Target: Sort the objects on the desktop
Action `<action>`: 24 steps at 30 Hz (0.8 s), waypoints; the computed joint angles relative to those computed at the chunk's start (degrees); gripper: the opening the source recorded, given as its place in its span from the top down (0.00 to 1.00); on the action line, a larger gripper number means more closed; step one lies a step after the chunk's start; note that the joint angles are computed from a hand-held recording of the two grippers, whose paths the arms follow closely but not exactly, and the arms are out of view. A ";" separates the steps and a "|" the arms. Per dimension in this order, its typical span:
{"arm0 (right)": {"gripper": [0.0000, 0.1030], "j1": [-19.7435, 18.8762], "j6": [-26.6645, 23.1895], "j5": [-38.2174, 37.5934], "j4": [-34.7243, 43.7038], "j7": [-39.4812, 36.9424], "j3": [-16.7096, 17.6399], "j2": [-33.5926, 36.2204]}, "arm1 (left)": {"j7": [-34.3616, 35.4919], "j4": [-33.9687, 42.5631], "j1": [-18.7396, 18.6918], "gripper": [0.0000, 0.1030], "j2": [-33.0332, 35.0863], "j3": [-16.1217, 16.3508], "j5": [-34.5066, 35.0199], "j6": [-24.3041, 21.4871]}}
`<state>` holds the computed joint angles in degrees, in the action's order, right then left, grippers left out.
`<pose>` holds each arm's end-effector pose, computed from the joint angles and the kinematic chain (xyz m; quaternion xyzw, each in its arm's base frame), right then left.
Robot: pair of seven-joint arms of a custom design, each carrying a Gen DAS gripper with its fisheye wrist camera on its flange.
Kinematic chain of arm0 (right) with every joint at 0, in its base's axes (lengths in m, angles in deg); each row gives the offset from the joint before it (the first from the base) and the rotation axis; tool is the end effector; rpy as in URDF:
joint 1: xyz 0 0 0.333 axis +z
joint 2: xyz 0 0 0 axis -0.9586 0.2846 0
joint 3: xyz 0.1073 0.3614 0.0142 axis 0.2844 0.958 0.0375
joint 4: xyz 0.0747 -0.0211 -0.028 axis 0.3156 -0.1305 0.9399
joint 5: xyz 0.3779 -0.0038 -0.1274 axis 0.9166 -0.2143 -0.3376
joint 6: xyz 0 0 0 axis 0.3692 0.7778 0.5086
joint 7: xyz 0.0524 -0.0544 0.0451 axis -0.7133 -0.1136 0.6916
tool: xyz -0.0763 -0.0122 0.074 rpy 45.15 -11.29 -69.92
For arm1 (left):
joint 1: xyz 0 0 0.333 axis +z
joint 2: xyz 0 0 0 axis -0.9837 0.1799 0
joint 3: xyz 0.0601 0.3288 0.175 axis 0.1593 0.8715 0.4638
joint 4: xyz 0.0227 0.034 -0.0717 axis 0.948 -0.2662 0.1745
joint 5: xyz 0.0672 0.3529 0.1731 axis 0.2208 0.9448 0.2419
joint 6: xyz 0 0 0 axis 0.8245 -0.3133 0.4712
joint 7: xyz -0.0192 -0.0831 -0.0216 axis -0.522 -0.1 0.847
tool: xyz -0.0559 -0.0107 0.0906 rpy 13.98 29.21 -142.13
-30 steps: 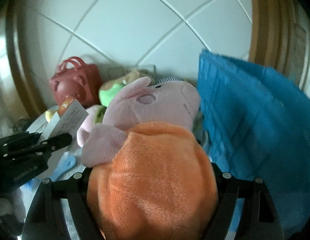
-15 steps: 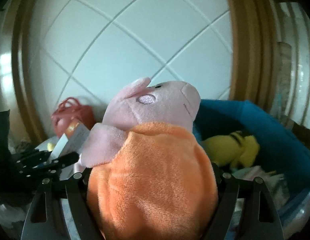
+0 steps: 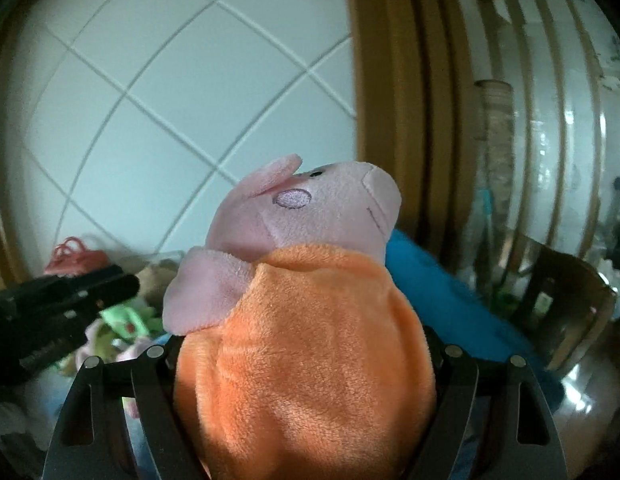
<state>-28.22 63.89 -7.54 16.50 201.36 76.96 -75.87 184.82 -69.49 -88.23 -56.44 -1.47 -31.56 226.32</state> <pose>0.4737 0.4357 0.7869 -0.4036 0.7275 -0.4790 0.2801 0.6039 -0.2329 0.7843 -0.2606 0.8001 -0.5235 0.1336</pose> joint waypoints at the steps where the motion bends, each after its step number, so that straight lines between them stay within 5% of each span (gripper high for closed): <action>1: 0.20 -0.60 0.38 0.79 -2.82 0.47 -0.17 -2.12 | -1.86 0.23 -0.90 0.76 0.24 -0.36 1.95 0.23; 4: 0.19 -4.29 4.28 4.12 -12.38 2.94 0.67 -8.58 | -7.24 -1.06 -4.07 0.74 0.41 -1.16 9.79 4.11; 6: 0.17 -6.83 7.56 6.47 -17.11 3.85 1.16 -11.41 | -11.00 -1.59 -5.48 0.54 0.74 -1.20 14.31 5.25; 8: 0.15 -9.06 10.85 7.79 -20.62 4.39 1.66 -13.43 | -14.21 -1.71 -6.38 0.17 1.13 -1.14 17.82 5.35; 13: 0.01 -13.36 14.12 9.04 -24.70 5.15 3.86 -16.00 | -18.42 -1.83 -7.34 0.15 1.63 -1.00 22.86 5.21; 24: 0.00 -15.73 11.27 9.28 -25.98 6.46 7.36 -17.51 | -21.38 -4.80 -7.10 0.03 0.15 -0.88 24.72 6.36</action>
<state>-43.95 75.17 1.74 -9.49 207.82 84.32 -93.39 163.43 -74.29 -95.33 -56.29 -2.35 -6.84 232.68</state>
